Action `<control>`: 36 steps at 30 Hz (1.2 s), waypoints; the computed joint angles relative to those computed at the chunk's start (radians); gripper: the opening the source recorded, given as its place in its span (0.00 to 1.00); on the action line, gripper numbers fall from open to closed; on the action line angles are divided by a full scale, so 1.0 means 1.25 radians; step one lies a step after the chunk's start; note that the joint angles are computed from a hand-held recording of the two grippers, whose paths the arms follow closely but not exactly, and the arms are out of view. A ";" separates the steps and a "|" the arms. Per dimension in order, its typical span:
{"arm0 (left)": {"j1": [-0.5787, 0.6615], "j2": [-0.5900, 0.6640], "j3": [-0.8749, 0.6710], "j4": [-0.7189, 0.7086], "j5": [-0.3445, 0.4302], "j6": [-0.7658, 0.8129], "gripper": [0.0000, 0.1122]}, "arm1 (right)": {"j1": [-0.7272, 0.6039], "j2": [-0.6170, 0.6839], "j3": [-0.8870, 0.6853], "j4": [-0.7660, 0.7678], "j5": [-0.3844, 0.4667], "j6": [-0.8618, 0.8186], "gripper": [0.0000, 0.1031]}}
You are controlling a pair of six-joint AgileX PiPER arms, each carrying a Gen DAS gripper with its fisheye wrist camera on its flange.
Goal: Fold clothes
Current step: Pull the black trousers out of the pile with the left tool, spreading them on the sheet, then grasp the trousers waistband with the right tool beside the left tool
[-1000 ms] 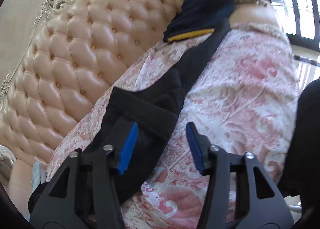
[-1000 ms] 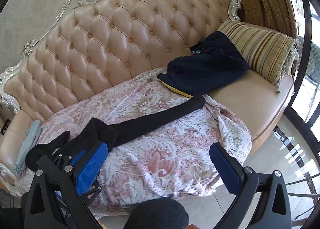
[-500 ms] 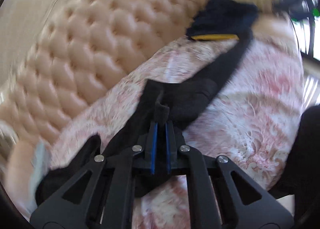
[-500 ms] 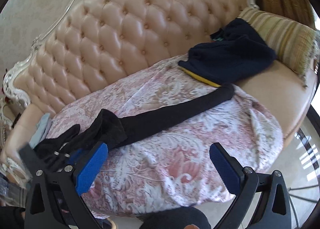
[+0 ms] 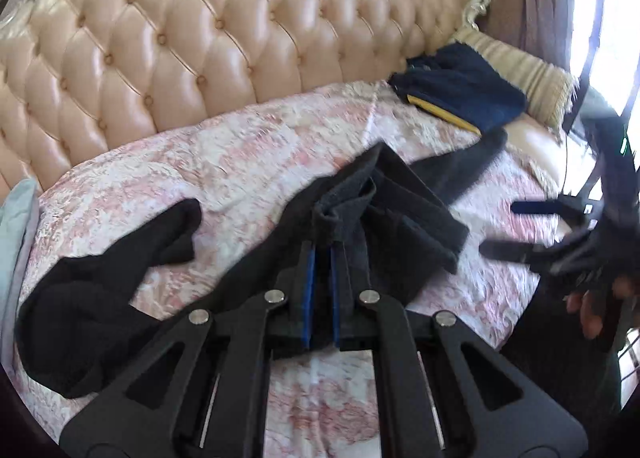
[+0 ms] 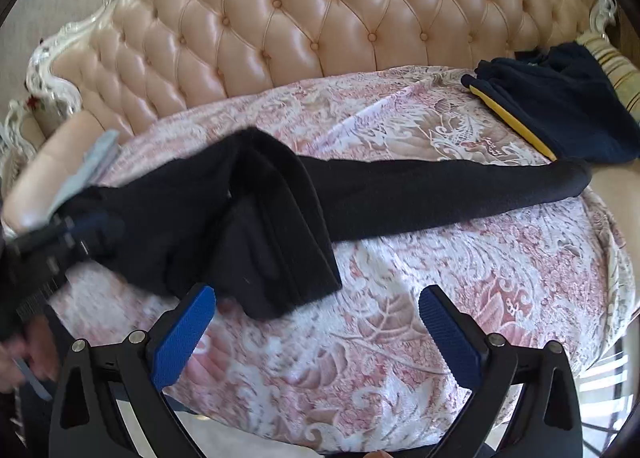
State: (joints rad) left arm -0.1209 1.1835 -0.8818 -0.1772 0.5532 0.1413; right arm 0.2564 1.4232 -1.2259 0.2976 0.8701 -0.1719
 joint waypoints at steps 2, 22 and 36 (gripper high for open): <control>0.039 -0.007 -0.007 -0.029 0.013 0.040 0.08 | -0.019 0.020 -0.003 0.037 0.002 -0.023 1.00; 0.325 0.008 -0.059 -0.258 0.116 0.363 0.08 | 0.004 0.119 -0.043 0.209 -0.018 -0.215 0.68; 0.352 0.052 -0.098 -0.262 0.115 0.378 0.08 | 0.005 0.086 -0.041 0.157 -0.038 -0.191 0.59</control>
State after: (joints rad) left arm 0.3190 1.2483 -1.0041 -0.5047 0.6967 0.6139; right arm 0.2621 1.5306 -1.2769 0.4944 0.8222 -0.4104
